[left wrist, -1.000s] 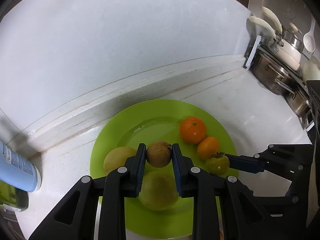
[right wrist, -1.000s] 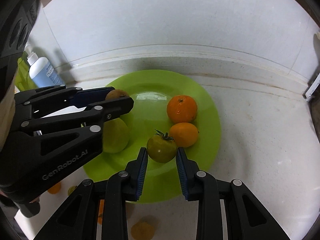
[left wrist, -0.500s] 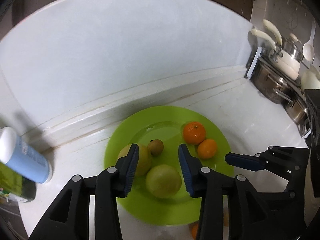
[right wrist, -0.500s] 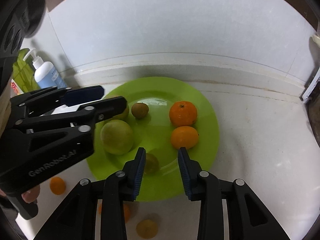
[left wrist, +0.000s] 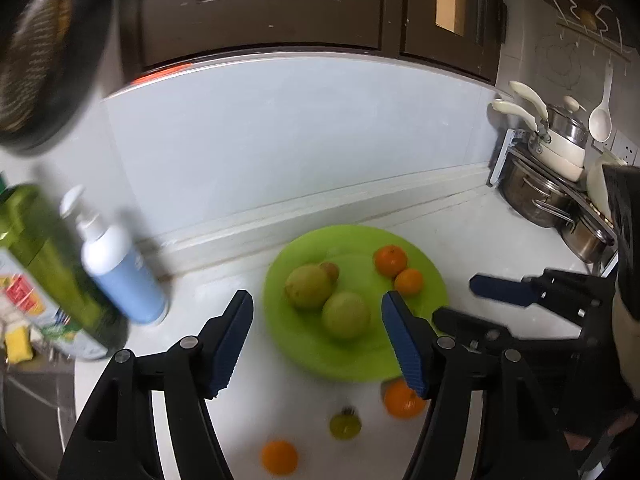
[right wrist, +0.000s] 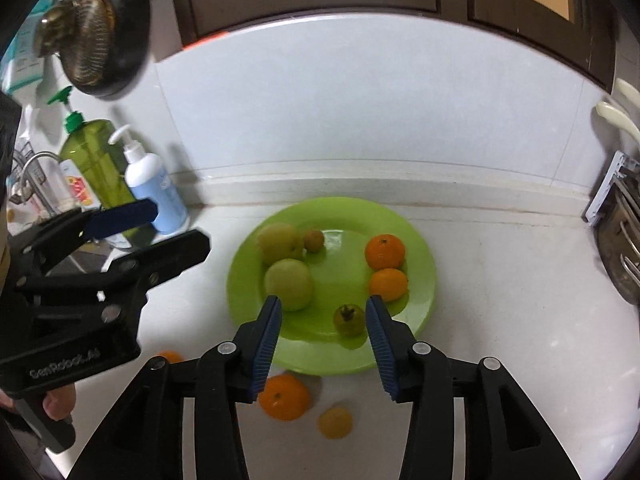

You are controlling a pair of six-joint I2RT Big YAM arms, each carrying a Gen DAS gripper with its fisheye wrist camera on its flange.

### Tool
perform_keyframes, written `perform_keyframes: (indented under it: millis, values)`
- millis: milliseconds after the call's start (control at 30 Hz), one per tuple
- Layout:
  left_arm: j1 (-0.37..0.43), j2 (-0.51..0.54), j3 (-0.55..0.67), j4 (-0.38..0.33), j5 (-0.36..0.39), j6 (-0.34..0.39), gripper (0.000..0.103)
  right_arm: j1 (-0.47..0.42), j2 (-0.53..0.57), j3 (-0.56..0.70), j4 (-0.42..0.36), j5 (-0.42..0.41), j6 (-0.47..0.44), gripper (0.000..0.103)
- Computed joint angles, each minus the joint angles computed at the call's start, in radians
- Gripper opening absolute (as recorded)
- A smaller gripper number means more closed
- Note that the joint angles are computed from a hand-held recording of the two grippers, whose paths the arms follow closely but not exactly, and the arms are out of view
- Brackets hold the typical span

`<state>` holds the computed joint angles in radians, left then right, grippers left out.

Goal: Organize fruits
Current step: 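Withdraw both open tools from the plate toward the remaining fruits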

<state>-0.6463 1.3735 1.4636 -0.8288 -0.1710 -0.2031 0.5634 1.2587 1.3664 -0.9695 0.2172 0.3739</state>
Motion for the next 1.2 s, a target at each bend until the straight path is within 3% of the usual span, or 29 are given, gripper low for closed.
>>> perform_keyframes:
  millis: [267,700,1033,1200]
  values:
    - [-0.016,-0.101,-0.106,-0.003,-0.044,-0.055,0.067,0.088,-0.022,-0.013,0.002,0.086,0.015,0.052]
    - [-0.057,-0.163,-0.243,-0.013,-0.025,-0.126,0.067,0.133,-0.072,-0.110,-0.043,0.114,0.118,0.052]
    - [-0.102,-0.144,-0.297,0.004,-0.053,-0.157,0.067,0.122,-0.099,-0.197,-0.090,0.062,0.194,0.052]
    - [-0.129,-0.140,-0.324,0.046,-0.092,-0.127,0.067,0.120,-0.118,-0.235,-0.084,0.057,0.221,0.052]
